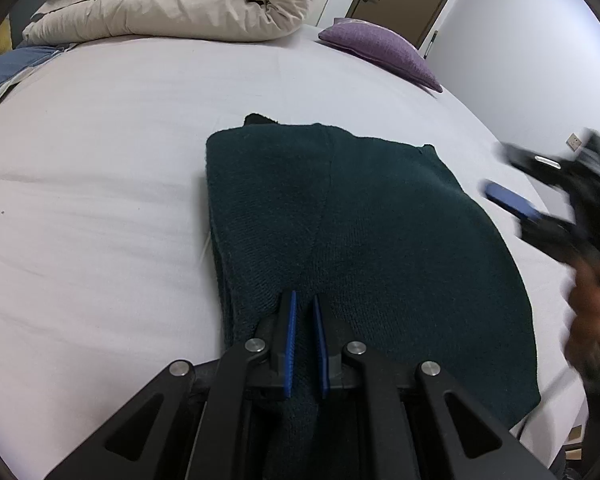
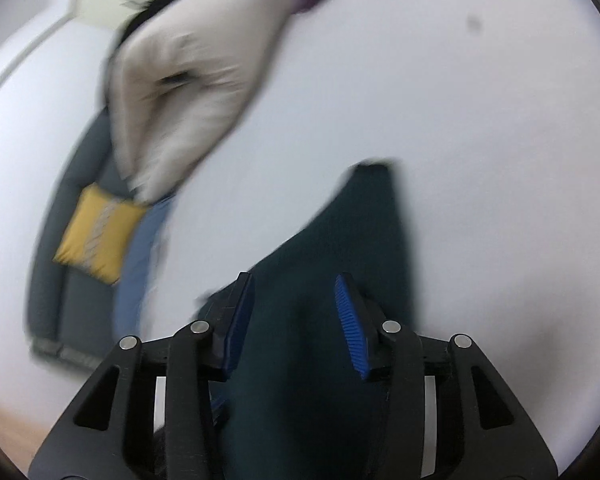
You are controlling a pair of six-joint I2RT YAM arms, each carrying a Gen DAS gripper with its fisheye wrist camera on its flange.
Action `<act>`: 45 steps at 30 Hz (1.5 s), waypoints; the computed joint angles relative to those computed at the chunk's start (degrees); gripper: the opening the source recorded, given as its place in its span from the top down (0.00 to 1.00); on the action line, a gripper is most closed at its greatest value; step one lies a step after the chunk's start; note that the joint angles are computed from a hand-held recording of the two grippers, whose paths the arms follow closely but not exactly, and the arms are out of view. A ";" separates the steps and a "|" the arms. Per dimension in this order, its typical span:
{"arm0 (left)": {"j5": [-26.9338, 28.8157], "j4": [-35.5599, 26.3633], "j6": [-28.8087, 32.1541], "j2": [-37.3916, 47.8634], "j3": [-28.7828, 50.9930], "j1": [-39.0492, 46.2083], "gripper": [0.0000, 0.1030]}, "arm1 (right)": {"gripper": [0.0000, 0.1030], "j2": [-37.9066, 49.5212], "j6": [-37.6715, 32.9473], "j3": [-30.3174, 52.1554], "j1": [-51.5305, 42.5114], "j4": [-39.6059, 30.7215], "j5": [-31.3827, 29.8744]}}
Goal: Fold small clothes
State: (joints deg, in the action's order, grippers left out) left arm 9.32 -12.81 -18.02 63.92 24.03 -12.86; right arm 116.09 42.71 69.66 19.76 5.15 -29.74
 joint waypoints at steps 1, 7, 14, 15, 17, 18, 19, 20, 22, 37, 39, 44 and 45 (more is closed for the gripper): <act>-0.48 0.05 -0.27 0.03 0.02 -0.31 0.88 | 0.57 -3.30 -1.19 -3.41 1.13 1.70 -1.89; -3.49 -0.12 -1.44 -0.05 0.06 -2.88 0.88 | 0.42 -14.41 -4.85 -21.34 8.80 7.00 -10.39; -5.51 -0.58 -1.66 0.14 0.48 -4.43 0.88 | 0.42 -19.50 -1.73 -38.30 10.05 20.19 -6.20; -5.89 -0.51 -1.74 0.21 0.51 -4.67 0.88 | 0.43 -20.45 -1.01 -40.12 9.27 20.99 -6.94; -6.19 -0.42 -1.60 0.24 0.42 -4.81 0.88 | 0.43 -22.44 -0.80 -42.78 8.09 21.22 -7.73; -6.51 -0.31 -1.71 0.24 0.32 -5.09 0.88 | 0.43 -25.19 -0.88 -44.73 8.10 20.29 -7.28; -6.43 -0.22 -1.66 0.29 0.30 -4.97 0.88 | 0.43 -27.31 -1.19 -45.95 7.82 19.09 -6.89; -6.28 -0.15 -1.56 0.33 0.30 -4.79 0.88 | 0.43 -27.90 -0.59 -45.98 8.28 18.81 -6.14; -6.58 -0.17 -1.81 0.26 0.31 -5.21 0.88 | 0.43 -31.51 -0.09 -47.97 7.69 16.96 -5.42; 14.10 -13.66 5.78 -7.28 4.23 22.82 0.35 | 0.26 -39.78 -5.87 -43.92 -6.02 2.90 -3.70; 18.45 -11.95 7.56 0.30 6.15 24.38 0.35 | 0.26 -34.68 -5.98 -41.29 -7.63 4.49 -6.00; 22.20 -7.94 6.64 12.54 8.90 20.91 0.35 | 0.26 -21.80 -4.59 -34.44 -7.26 6.35 -8.24; 22.24 -7.55 6.26 13.37 9.26 20.49 0.35 | 0.26 -20.01 -4.35 -33.68 -6.74 6.95 -8.21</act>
State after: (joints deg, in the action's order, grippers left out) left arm 31.56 -20.36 -11.76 77.29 33.29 7.63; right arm 96.08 38.36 35.98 13.01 12.11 -37.94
